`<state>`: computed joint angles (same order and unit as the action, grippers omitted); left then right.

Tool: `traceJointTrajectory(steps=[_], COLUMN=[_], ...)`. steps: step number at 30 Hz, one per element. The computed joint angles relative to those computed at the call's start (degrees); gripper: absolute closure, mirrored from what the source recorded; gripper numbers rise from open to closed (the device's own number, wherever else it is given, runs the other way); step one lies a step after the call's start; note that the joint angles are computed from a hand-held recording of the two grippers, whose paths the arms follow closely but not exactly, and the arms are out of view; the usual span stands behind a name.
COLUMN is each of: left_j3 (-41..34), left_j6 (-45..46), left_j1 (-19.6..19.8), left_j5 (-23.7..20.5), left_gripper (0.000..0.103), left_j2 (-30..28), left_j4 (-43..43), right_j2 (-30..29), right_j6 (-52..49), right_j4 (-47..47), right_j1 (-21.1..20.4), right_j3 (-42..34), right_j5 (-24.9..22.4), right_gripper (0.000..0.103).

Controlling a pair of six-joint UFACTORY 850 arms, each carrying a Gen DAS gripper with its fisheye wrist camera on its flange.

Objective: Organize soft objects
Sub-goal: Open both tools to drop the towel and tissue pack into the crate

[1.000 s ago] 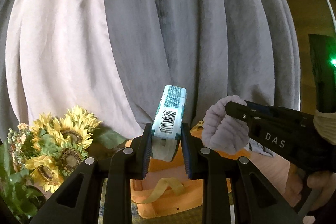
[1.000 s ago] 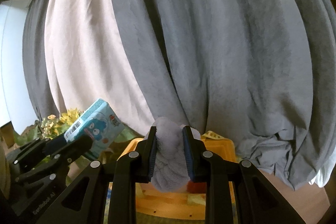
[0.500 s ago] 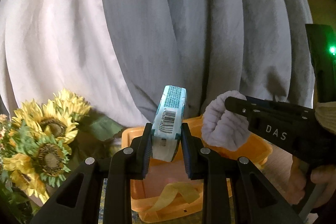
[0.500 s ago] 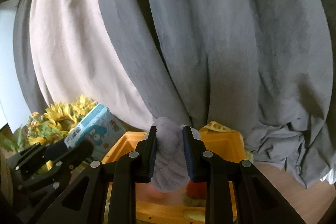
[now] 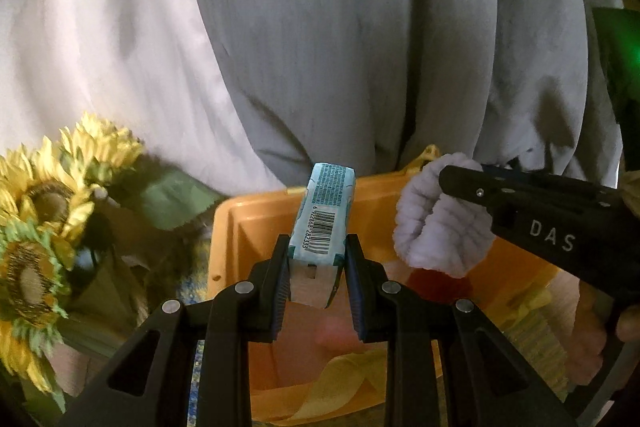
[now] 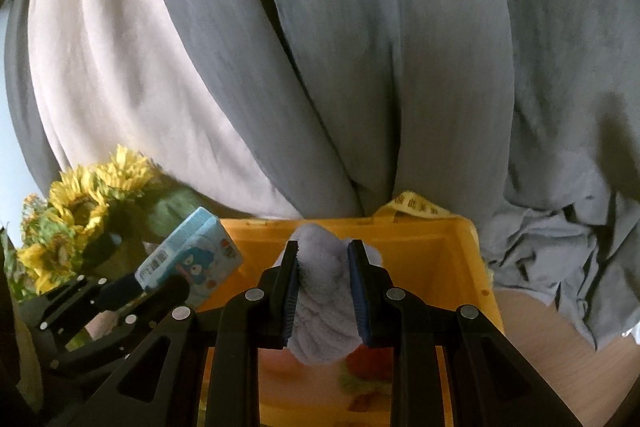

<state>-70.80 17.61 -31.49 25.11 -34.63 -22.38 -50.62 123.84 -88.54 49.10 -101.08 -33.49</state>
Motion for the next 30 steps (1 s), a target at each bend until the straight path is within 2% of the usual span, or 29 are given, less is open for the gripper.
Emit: traceJointTrajectory(steps=[5, 8, 9, 12, 14, 16, 18, 30], left_j3=[-2.17, -2.29, -2.19, -1.81, -1.35, -0.88, -0.39, 5.84], left_j6=[2.49, 1.87, 2.59, 3.82, 4.84, 5.09, 5.13, 6.7], left_j1=[0.02, 0.07, -0.05, -0.3, -0.57, -0.72, -0.79, -2.08], left_j5=[-2.31, -2.65, -2.24, -1.35, -0.61, -0.08, 0.28, 4.12], left_gripper=[0.075, 0.074, 0.073, 0.064, 0.063, 0.057, 0.057, 0.056], left_j2=[-1.69, -1.86, -1.83, -1.55, -1.15, -0.73, -0.2, 6.34], left_j4=[-2.14, -1.28, -1.86, -2.65, -3.62, -4.02, -4.34, -8.7], right_j2=[-1.58, -2.05, -2.11, -2.36, -2.22, -1.97, -1.58, 3.13], right_j6=[-4.47, -5.19, -4.88, -6.45, -6.14, -5.73, -4.73, -2.0], right_j4=[4.86, 7.01, 7.22, 9.5, 9.45, 9.03, 8.19, 6.21], right_j1=[-0.83, -1.45, -1.58, -1.76, -1.79, -1.68, -1.56, 0.46], right_j3=[-1.9, -2.32, -2.32, -2.58, -2.23, -1.78, -1.3, 3.73], right_j5=[2.38, 3.8, 4.03, 3.49, 3.31, 2.77, 2.28, -1.91], right_gripper=[0.077, 0.073, 0.067, 0.067, 0.066, 0.061, 0.053, 0.049])
